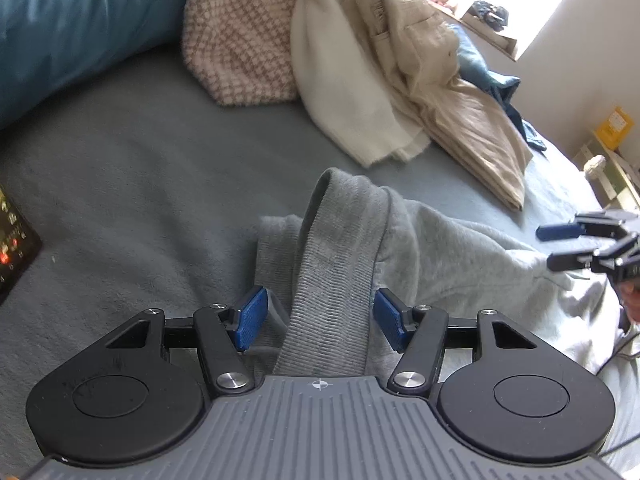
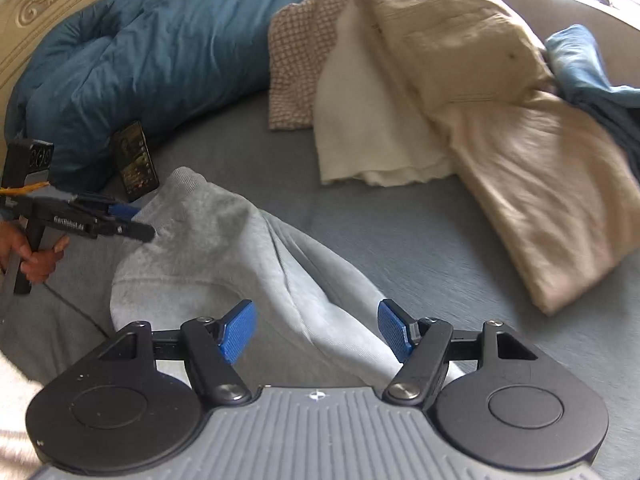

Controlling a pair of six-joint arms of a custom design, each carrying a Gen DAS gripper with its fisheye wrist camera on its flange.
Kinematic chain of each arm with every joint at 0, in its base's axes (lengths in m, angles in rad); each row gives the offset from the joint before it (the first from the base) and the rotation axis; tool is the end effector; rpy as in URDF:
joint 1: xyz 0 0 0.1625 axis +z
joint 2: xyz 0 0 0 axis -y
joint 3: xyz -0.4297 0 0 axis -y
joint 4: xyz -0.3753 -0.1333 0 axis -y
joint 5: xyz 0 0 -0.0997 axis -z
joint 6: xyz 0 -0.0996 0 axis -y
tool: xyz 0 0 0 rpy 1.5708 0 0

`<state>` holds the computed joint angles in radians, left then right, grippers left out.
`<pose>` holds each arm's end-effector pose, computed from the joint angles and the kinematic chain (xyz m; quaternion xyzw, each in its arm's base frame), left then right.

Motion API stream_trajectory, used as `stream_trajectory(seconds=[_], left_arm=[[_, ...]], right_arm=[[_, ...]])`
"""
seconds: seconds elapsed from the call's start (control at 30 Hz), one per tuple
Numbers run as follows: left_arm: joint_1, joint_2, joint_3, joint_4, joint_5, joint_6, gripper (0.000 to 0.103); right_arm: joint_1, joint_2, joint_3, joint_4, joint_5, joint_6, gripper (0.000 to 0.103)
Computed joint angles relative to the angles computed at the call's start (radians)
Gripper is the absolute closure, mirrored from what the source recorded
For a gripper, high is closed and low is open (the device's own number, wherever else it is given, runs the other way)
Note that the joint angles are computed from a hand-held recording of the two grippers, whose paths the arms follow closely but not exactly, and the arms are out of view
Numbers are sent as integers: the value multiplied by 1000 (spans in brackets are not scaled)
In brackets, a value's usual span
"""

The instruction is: Fold clothes

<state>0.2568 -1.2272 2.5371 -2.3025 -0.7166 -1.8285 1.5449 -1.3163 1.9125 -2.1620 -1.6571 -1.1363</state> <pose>-0.2269 -0.2750 0.0952 -0.1078 0.8737 -0.3972 0.2593 0.1113 -0.5210 0.2679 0.5267 -0.8489 -0.0258 0.0347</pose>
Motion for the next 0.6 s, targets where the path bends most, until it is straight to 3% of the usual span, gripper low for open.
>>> stream_trajectory(seconds=[0.13, 0.23, 0.3, 0.4, 0.5, 0.6], left_arm=[[13, 13, 24, -70, 8, 3, 45], [18, 29, 34, -113, 17, 30, 56], [18, 41, 38, -132, 20, 42, 64], [4, 41, 48, -144, 8, 32, 72], [-14, 32, 61, -152, -11, 12, 74], [-17, 25, 73, -168, -30, -14, 74]], right_arm=[[-9, -1, 58, -58, -12, -25, 39], [-9, 1, 97, -134, -63, -60, 62], [-14, -2, 102, -141, -58, -58, 86], [-24, -9, 100, -130, -30, -43, 92], [-33, -45, 85, -48, 0, -74, 93], [-36, -73, 94, -54, -7, -102, 93]])
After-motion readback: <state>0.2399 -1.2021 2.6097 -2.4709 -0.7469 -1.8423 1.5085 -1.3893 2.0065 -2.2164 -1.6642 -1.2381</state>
